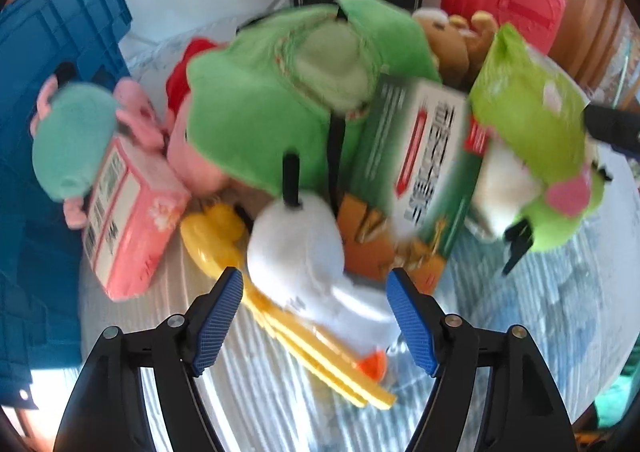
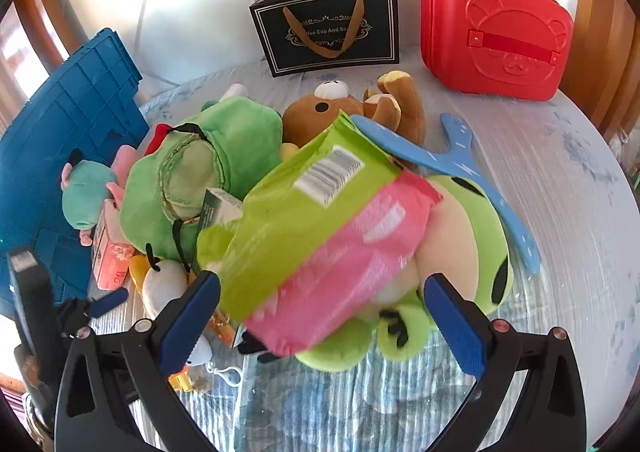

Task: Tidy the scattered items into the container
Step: 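Reach both grippers into the pile toward the yellow clip and white plush, then grasp the yellow snowball clip with the left gripper while the right grasps the white plush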

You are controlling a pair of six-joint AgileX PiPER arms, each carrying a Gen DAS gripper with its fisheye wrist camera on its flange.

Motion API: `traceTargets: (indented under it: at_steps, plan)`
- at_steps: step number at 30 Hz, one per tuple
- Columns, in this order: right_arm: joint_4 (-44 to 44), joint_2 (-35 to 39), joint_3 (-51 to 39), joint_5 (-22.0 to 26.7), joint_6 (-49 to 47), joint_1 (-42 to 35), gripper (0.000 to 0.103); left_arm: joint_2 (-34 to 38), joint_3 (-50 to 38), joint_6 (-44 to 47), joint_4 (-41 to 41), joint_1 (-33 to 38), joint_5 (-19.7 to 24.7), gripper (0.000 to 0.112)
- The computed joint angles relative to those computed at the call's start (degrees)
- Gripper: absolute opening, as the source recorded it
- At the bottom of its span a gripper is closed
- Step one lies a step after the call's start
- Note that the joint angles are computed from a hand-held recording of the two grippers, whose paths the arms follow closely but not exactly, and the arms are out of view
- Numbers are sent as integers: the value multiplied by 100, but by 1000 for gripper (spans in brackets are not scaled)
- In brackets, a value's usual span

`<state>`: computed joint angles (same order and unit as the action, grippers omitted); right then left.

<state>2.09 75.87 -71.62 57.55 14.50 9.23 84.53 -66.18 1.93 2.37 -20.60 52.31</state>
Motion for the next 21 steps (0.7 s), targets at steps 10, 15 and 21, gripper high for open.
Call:
traceTargets:
  at_steps: [10,15,21]
  plan:
    - [-120,-613,981,-627,460,1221,62,-730,577,457,-474,1141,-183,74]
    - [-37,-584,1120,-937,440,1834,58,-572,628,517,-955,1445,-327,74]
    - [140,67,1260,-1071,285,2038,58,-51,767,-552,129,922,-710,53]
